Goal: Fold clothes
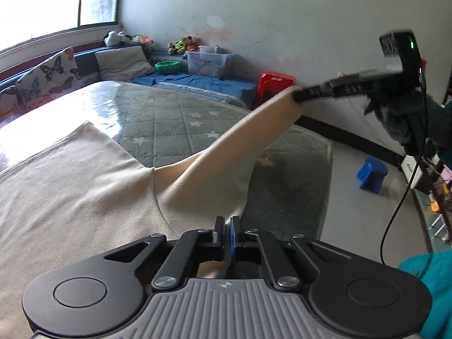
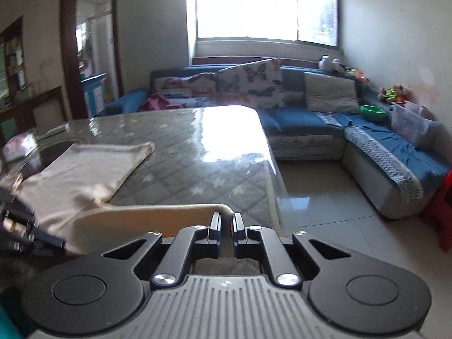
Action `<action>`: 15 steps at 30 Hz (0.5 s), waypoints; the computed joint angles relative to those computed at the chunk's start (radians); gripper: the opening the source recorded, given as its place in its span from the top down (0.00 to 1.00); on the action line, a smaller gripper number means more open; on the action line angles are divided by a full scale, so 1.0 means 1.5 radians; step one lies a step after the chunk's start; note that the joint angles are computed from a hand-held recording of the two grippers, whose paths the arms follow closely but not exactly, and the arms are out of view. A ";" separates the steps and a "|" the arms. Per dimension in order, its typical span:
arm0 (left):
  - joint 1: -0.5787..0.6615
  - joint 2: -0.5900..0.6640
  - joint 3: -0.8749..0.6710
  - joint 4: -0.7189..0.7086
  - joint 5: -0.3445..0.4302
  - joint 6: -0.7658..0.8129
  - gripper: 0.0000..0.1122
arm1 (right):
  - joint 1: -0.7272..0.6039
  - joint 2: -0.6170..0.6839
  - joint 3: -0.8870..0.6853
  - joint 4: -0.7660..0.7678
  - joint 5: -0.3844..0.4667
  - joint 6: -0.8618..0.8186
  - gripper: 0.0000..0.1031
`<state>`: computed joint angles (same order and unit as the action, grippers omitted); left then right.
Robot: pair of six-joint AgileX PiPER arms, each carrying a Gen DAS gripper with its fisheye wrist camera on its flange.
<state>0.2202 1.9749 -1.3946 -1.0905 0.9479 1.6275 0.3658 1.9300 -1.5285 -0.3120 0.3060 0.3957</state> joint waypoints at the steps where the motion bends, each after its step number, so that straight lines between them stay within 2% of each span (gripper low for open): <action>1: 0.007 0.000 0.000 -0.001 0.014 0.009 0.97 | -0.007 -0.012 0.019 0.030 -0.001 -0.032 0.86; 3: 0.015 -0.002 -0.001 0.005 0.032 0.018 0.97 | -0.024 -0.045 0.073 0.051 0.023 -0.032 0.84; 6: 0.024 -0.001 -0.009 0.021 0.058 0.013 0.97 | -0.024 -0.080 0.119 -0.009 0.034 0.050 0.84; 8: 0.022 -0.002 -0.014 0.018 0.058 0.012 0.96 | -0.021 -0.098 0.134 -0.039 0.033 0.091 0.79; 11: 0.018 -0.003 -0.022 0.008 0.050 0.010 0.94 | -0.007 -0.071 0.092 -0.088 0.052 0.148 0.78; 15: 0.013 -0.001 -0.029 -0.007 0.040 -0.001 0.93 | -0.005 0.031 -0.041 0.019 0.092 0.051 0.70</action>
<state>0.2400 1.9733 -1.4377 -1.1013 1.0077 1.6257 0.3580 1.9771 -1.5898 -0.2838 0.4435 0.4719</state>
